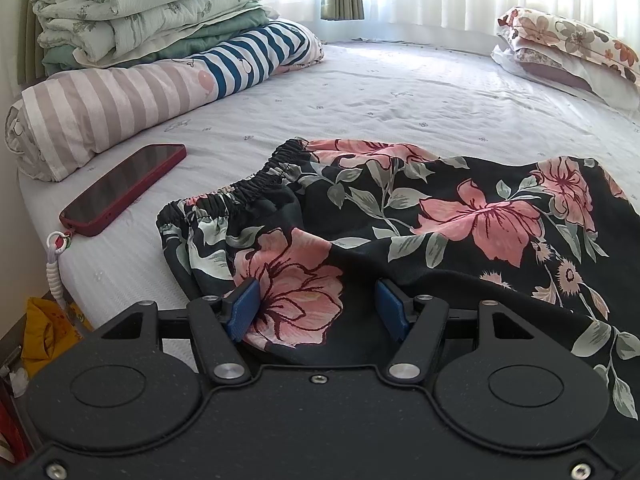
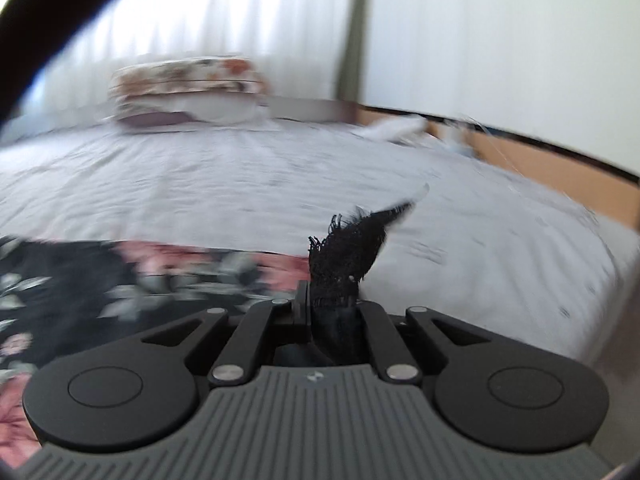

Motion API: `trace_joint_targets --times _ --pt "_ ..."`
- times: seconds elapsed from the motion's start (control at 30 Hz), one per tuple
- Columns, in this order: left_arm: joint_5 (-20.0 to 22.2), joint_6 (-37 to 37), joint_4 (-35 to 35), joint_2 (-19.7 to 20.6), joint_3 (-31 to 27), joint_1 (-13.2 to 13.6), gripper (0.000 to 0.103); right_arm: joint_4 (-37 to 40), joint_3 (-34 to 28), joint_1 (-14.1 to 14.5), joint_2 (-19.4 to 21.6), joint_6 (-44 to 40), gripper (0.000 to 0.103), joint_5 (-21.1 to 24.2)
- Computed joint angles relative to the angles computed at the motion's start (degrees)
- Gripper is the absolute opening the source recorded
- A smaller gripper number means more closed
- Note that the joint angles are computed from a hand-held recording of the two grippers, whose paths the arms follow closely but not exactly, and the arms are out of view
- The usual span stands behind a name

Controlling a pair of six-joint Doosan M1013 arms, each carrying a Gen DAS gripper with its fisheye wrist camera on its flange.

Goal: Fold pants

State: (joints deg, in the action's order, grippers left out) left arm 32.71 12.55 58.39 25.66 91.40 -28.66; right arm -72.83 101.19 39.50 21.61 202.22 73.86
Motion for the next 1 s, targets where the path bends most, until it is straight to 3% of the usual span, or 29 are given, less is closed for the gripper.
trace_joint_targets --times 0.37,0.5,1.0 --pt "-1.4 -1.3 2.2 -0.4 0.9 0.1 0.063 -4.2 -12.9 1.2 6.5 0.5 0.006 -20.9" --pt "-2.9 -2.6 3.7 -0.8 1.8 0.2 0.063 -2.3 -17.1 1.9 9.4 -3.1 0.006 -25.3" --pt "-6.6 -8.0 9.8 -1.4 3.8 0.7 0.066 6.0 -24.7 3.0 14.3 -14.7 0.006 -26.2"
